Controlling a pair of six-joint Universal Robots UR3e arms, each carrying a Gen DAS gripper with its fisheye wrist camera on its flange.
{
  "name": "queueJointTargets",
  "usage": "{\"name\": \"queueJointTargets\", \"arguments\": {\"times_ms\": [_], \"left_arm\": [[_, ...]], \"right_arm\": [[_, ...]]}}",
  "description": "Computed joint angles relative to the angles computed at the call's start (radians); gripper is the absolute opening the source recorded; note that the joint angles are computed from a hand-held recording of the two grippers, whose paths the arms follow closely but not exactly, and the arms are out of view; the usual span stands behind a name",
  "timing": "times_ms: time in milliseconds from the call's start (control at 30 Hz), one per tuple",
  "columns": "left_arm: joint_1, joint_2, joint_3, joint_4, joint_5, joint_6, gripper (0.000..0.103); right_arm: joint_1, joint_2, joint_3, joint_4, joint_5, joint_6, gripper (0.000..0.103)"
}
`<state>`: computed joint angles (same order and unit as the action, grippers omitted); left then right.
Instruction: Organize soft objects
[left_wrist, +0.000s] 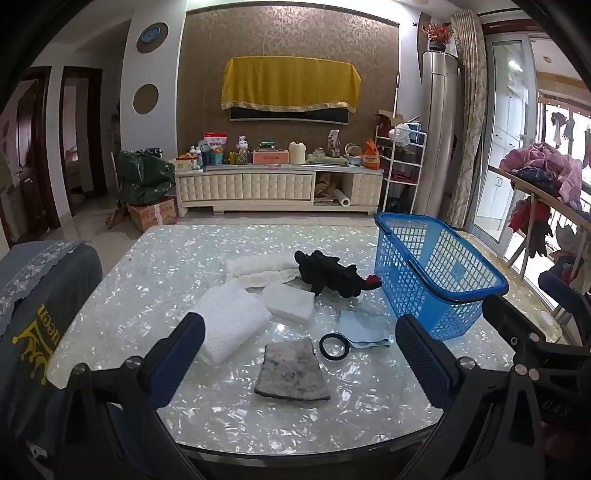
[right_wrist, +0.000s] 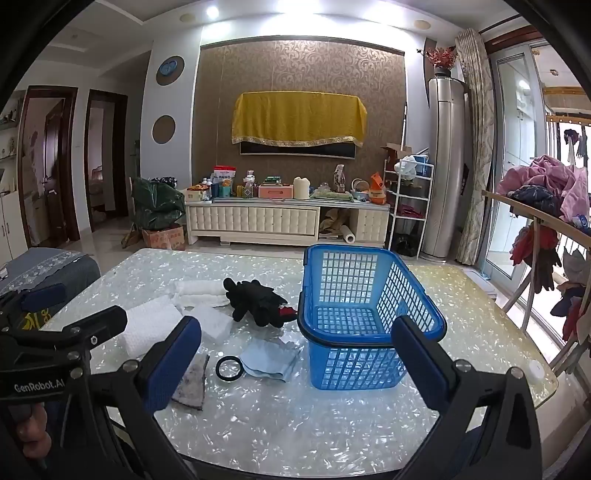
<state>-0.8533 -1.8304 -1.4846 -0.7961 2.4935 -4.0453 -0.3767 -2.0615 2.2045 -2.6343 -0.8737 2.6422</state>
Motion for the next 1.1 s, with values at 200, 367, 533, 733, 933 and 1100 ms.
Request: {"name": "queueJointTargets", "arguments": {"times_ms": [200,367,533,733,933,1100], "left_arm": [[0.012,0.023,-0.027,0.022,-0.037,-0.008,0.103],[0.024,0.046,-0.057,0.031,-0.046,0.005,0.103],[0.014,0.017,-0.033,0.048,-0.045,0.016,0.103],[0.010,0.012,-0.032,0.051,-0.046,0.016,0.103],[0.006,0.016,-0.032,0.056,-0.046,0.020,0.103],[0.003,0.016,-0.030,0.055,-0.046,0.020,0.102]], "right_arm": [[0.005,0.001,-0.002,0.003,-0.008,-0.005,0.103],[0.019,-0.012,0.003,0.005,-0.023,0.004,0.103],[-0.009,-0.008,-0.009,0.033,-0.009,-0.006,0.103],[-0.009,-0.012,-0.017,0.057,-0.018,-0.015,0.103],[0.013,0.001,-0.025,0.042,-0.044,0.003,0.103],[0.016,-0.003,-0.024,0.045,-0.049,0.003,0.103]]}}
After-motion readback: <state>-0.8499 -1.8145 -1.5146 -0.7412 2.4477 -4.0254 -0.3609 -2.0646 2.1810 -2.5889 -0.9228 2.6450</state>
